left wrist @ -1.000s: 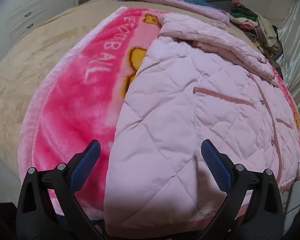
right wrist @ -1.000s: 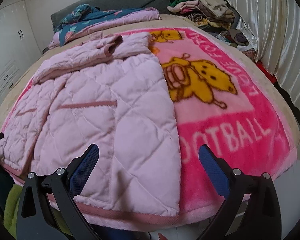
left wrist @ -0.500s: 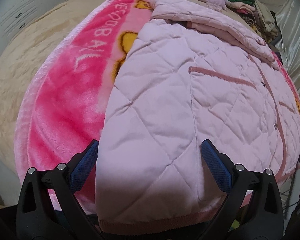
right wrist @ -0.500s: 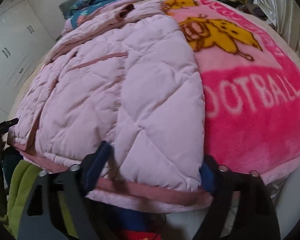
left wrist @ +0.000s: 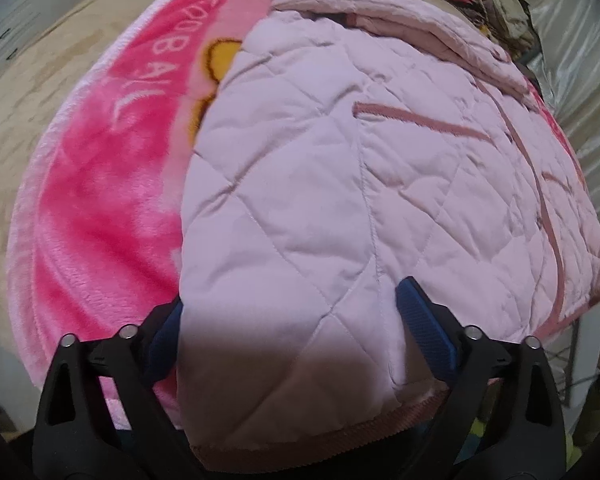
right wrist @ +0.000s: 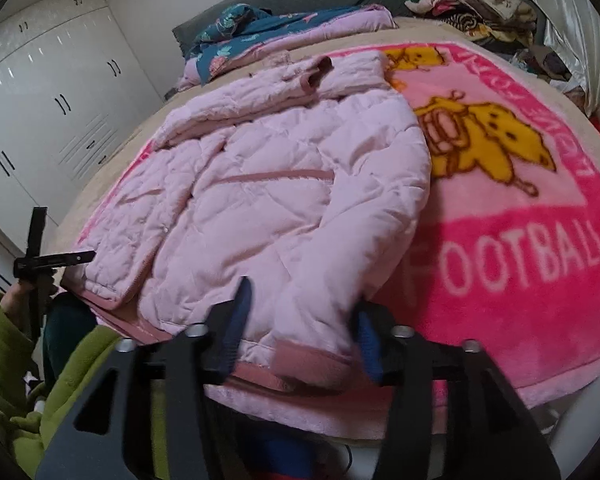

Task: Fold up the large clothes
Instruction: 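Grasp the ribbed hem corners of the coat with both grippers, then lift the held hem with both grippers and carry it toward the collar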

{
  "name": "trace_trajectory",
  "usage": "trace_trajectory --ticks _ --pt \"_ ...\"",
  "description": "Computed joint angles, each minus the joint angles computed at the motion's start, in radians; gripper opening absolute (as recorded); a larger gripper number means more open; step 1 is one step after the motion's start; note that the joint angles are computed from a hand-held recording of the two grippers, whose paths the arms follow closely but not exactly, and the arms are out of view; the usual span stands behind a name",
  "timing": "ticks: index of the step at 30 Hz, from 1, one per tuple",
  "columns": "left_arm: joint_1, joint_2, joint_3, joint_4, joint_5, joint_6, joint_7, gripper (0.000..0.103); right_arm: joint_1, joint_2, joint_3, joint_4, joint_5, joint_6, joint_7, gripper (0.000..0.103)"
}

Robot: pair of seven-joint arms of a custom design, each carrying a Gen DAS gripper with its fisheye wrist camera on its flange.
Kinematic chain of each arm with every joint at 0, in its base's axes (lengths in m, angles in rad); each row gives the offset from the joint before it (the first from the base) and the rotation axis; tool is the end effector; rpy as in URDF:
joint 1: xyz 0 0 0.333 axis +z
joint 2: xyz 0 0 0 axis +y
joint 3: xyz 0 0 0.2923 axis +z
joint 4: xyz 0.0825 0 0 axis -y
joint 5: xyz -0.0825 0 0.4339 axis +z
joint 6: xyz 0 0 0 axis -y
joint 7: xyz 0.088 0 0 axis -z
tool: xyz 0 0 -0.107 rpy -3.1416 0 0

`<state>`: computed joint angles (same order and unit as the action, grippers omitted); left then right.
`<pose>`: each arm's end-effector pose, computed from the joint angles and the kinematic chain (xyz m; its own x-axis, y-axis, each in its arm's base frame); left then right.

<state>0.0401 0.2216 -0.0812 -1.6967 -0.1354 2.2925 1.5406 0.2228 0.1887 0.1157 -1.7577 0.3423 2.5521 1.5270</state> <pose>0.7012 -0.0281 0.4631 0.0353 -0.9872 0.1554 -0.9309 -0.0891 -0.3543 0.6658 0.2245 0.4843 0.2301 -0.9226 -0.3097 -0.8453 -0.0318 -0.5334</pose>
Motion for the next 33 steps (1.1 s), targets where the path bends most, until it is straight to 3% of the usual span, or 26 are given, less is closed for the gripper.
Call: trace_trajectory --ticks 6,10,11,12,14,17,21,28,33 --pt "-0.001 -0.043 -0.006 -0.058 -0.004 0.034 0.074 0.072 -0.016 0.013 -0.014 -0.02 -0.009 -0.055 0.071 0.064" --pt "0.001 -0.072 -0.006 -0.096 -0.023 0.056 0.087 0.068 -0.045 0.011 0.006 -0.055 0.124 -0.044 0.002 0.067" --pt "0.002 -0.08 -0.006 -0.106 -0.028 0.06 0.089 0.067 -0.046 0.012 0.008 -0.055 0.135 -0.044 -0.015 0.061" --pt "0.002 -0.088 -0.006 -0.116 -0.033 0.065 0.091 0.067 -0.056 0.009 0.019 -0.056 0.187 -0.05 -0.069 0.046" --pt "0.002 -0.097 -0.006 -0.126 -0.036 0.069 0.098 0.064 -0.052 -0.004 0.023 -0.062 0.22 -0.036 -0.123 0.03" --pt "0.002 -0.108 -0.004 -0.136 -0.04 0.075 0.094 0.059 -0.045 -0.028 0.027 -0.072 0.282 0.025 -0.194 0.019" --pt "0.0 -0.126 -0.004 -0.15 -0.029 0.094 0.078 0.046 -0.037 -0.044 0.037 -0.058 0.42 0.117 -0.324 0.016" --pt "0.003 -0.151 -0.006 -0.166 -0.078 0.157 0.097 0.017 -0.018 0.001 0.034 0.036 0.396 0.176 -0.326 0.016" --pt "0.005 -0.143 -0.008 -0.133 -0.12 0.198 0.11 0.014 -0.029 0.028 0.046 0.095 0.384 0.19 -0.325 0.016"
